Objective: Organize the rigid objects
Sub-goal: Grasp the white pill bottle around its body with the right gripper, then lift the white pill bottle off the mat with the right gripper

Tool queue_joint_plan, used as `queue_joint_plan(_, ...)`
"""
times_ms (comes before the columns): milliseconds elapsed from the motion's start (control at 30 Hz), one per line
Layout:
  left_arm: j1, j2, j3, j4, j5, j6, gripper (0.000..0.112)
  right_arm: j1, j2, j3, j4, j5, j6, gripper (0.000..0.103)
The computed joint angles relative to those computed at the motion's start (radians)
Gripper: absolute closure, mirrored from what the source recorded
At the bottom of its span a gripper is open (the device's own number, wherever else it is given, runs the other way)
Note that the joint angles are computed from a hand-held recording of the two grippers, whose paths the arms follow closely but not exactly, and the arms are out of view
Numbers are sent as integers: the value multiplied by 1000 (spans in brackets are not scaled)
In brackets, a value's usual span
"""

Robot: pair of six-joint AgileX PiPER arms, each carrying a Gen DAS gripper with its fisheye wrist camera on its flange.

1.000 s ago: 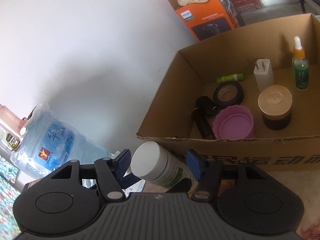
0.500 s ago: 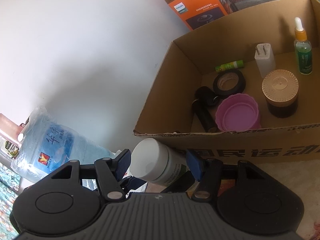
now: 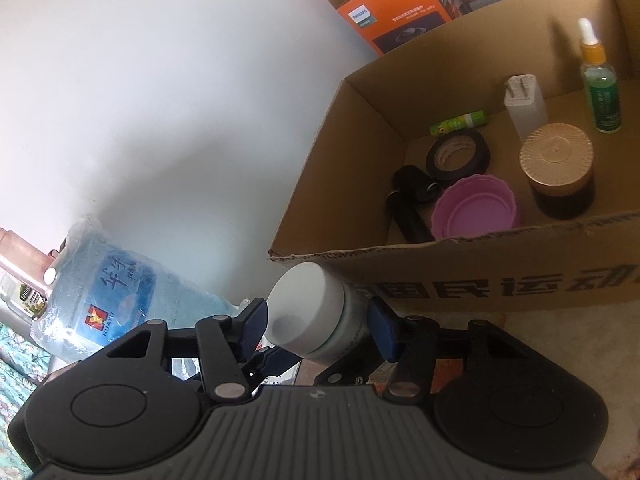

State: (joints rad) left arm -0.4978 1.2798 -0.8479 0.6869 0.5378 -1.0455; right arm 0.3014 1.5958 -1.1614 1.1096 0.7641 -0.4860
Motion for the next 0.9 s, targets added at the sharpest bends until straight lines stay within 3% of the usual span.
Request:
queue_joint_plan(200,-115,14,-11,38,-5,-55,59,-101,-143,149,10,-1,-29,44)
queue_joint_plan(433,-236,83,-42,119,-79,-125,59,-285,-298,266,-28,42,-80,44)
queue_joint_plan(767,-286,189,-103,170,-105,-138,58,-506,-247,303,87,194,-312,43)
queue_joint_plan(900,-304,204,-108,217,-68,-168,53,-546,-219,302,127,234,-382,34)
